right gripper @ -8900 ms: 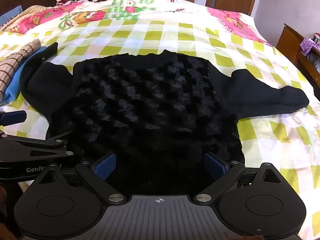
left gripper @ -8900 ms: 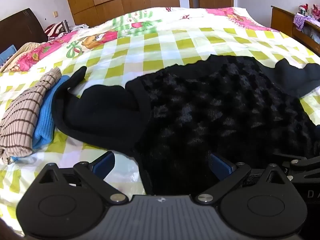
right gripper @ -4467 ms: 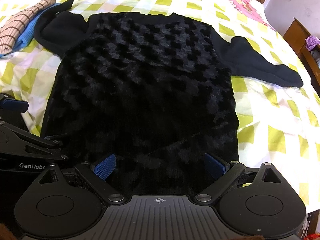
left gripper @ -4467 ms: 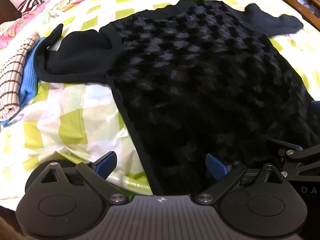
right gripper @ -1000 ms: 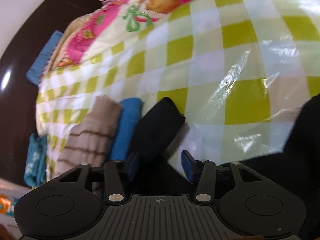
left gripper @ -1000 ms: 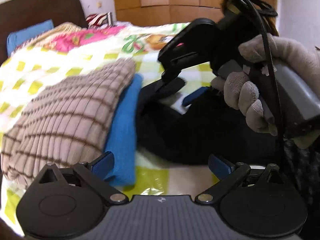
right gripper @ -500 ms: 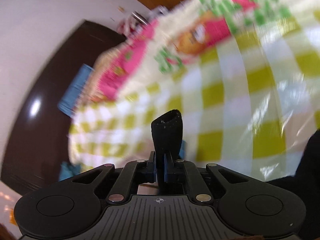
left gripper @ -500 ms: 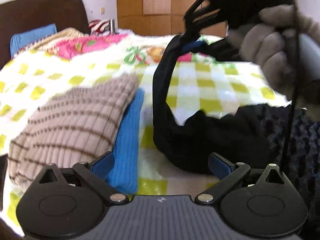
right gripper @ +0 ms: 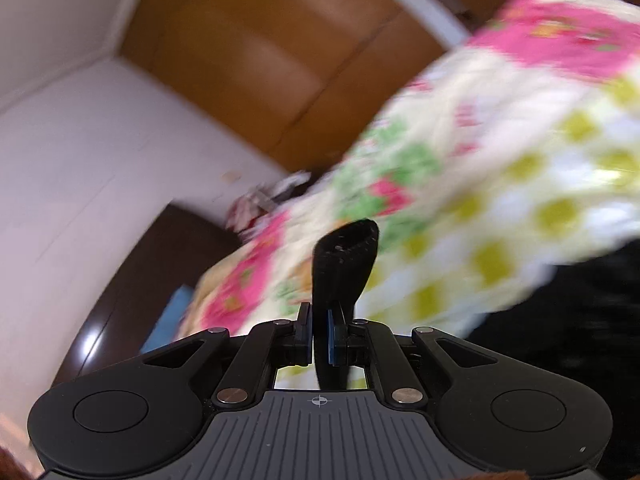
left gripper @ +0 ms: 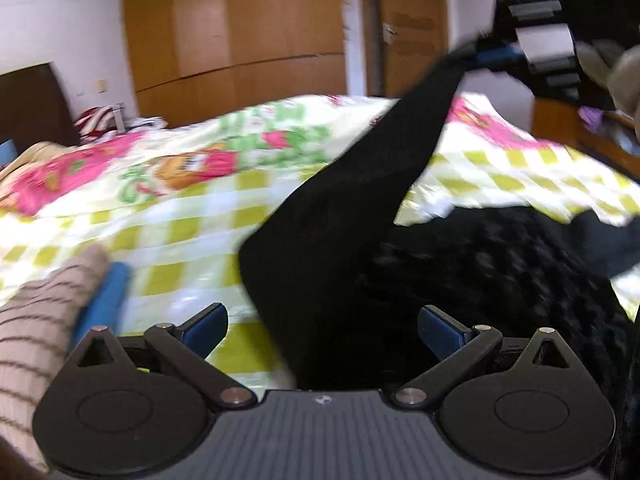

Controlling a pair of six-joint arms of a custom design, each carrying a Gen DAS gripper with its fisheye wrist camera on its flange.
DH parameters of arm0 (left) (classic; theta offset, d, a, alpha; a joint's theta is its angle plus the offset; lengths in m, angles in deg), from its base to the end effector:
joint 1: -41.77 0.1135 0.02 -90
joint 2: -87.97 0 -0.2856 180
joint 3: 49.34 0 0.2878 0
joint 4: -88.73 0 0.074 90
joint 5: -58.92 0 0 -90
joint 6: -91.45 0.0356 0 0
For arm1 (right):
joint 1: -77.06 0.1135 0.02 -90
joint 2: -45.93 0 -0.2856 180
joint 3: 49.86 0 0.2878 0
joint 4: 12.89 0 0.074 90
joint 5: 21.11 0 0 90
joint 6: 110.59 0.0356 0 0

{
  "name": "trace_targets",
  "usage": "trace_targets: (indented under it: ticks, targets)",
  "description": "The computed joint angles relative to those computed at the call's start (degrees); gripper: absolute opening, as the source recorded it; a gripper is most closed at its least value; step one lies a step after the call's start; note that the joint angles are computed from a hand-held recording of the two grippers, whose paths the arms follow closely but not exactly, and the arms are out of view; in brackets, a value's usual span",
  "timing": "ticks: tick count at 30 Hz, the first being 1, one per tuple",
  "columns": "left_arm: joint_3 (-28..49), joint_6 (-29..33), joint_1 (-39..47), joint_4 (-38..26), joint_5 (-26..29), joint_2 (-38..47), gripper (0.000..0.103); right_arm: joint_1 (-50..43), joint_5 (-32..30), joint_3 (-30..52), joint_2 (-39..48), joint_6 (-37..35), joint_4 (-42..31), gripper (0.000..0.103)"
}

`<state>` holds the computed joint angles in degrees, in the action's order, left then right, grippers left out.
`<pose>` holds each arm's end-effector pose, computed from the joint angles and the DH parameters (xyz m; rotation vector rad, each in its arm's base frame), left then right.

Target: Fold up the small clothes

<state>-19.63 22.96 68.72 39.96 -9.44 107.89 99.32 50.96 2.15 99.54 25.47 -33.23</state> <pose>0.1114 0.0419 0.1924 0.0954 2.1936 0.0471 0.2164 0.1004 0.2951 0.2127 2.0866 1.0630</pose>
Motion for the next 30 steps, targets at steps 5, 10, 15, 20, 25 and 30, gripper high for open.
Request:
trace_targets:
  ticks: [5, 10, 15, 20, 25, 30]
  targets:
    - [-3.99, -11.47, -27.62, 10.17, -20.28, 6.23, 0.103, -16.41, -7.37, -8.60, 4.36, -2.72, 1.74, 0.007]
    - [-4.72, -14.21, -39.29, 20.67, -27.75, 21.54, 0.103, -22.63, -8.62, -13.08, 14.45, -7.29, 7.81, 0.008]
    - [-4.53, -16.81, -44.74, 21.53, -30.43, 24.70, 0.103, -25.44, -13.63, -13.39, 18.68, -10.79, 8.85, 0.013]
    - [-4.25, -18.44, -46.40, 22.87, -30.46, 23.01, 0.103, -27.16, -16.61, -13.71, 16.29, -10.64, 8.25, 0.022]
    - [-3.48, -20.21, -46.90, 26.81, -31.26, 27.94, 0.103, -25.44, -11.73, -15.64, 13.94, -7.92, 11.33, 0.013]
    - [-3.38, -20.10, -46.06, 28.86, -30.30, 31.59, 0.103, -23.57, -5.55, -18.01, 9.94, -10.33, 11.47, 0.012]
